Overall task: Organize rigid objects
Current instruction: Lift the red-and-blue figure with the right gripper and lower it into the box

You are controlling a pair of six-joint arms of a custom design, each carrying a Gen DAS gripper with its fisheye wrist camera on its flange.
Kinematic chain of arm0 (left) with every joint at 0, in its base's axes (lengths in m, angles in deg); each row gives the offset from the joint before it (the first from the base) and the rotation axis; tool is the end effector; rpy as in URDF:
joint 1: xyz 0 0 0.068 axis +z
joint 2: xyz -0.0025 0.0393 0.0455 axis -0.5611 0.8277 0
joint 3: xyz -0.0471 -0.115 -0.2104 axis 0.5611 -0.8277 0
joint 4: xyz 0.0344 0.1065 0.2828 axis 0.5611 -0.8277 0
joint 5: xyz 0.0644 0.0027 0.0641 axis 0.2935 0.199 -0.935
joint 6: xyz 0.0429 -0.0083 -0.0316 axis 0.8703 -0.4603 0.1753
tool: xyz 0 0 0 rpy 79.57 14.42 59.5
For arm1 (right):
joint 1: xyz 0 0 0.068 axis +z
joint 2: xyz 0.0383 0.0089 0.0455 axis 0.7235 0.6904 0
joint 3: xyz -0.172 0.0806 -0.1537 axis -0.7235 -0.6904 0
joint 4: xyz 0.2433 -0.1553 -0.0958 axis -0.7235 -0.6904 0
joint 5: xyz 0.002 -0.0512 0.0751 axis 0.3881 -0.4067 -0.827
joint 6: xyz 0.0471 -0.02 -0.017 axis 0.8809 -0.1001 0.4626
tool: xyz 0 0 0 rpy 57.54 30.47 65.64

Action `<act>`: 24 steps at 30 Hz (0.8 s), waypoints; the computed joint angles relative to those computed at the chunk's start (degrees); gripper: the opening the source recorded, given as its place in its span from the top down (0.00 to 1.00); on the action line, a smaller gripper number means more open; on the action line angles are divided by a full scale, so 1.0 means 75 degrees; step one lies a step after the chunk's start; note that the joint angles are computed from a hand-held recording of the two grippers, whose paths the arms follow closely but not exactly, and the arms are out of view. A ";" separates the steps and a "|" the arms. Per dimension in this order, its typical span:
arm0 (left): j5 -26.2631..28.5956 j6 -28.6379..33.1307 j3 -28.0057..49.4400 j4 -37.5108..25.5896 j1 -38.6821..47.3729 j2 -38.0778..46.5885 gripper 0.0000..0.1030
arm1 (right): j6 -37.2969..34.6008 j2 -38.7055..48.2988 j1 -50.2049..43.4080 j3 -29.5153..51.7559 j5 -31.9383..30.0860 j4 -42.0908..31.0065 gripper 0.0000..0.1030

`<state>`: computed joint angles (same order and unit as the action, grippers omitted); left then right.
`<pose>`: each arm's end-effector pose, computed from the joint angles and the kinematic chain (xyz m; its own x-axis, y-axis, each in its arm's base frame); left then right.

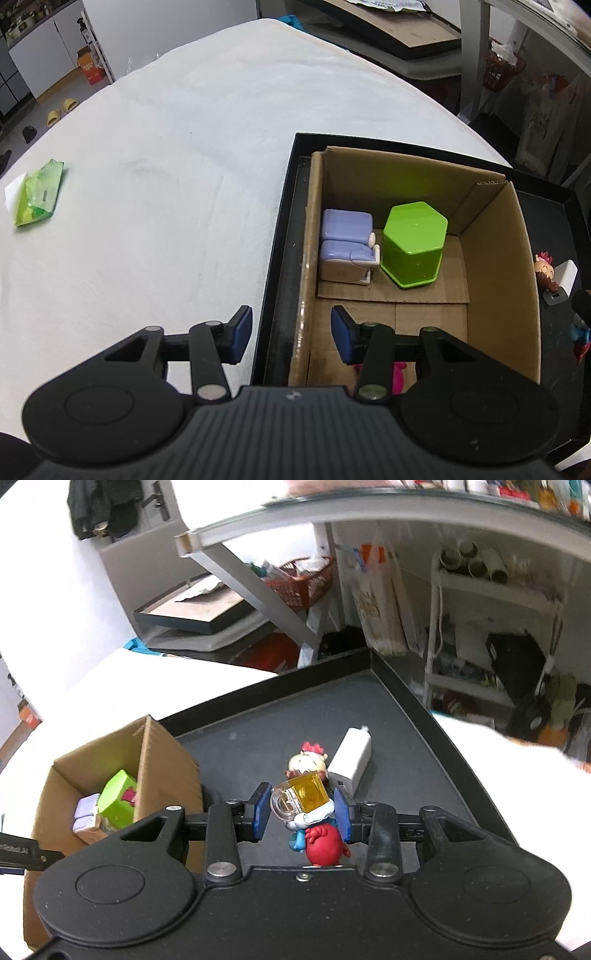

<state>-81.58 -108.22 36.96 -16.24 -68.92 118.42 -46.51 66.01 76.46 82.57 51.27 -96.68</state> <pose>0.1727 -0.1041 0.1550 -0.8639 -0.2835 -0.4162 -0.3310 0.9425 0.0450 0.1598 0.0809 0.1232 -0.6925 0.1474 -0.7062 0.0402 0.9853 0.1662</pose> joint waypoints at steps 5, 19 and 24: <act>0.0108 0.0183 -0.0617 0.0304 0.0334 -0.0832 0.56 | 0.0048 0.0343 0.0694 0.0486 0.0576 -0.0079 0.65; 0.1496 0.1041 -0.2100 0.0563 0.1430 -0.3615 0.70 | 0.0208 0.2178 0.2571 0.1915 0.2022 0.0180 0.65; 0.1904 0.1183 -0.2338 0.0454 0.1702 -0.4229 0.72 | 0.0179 0.3115 0.3092 0.2473 0.2351 0.0375 0.65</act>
<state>-67.30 -99.35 19.42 -12.84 -56.16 86.71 -45.17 89.38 99.65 101.12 68.90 -93.87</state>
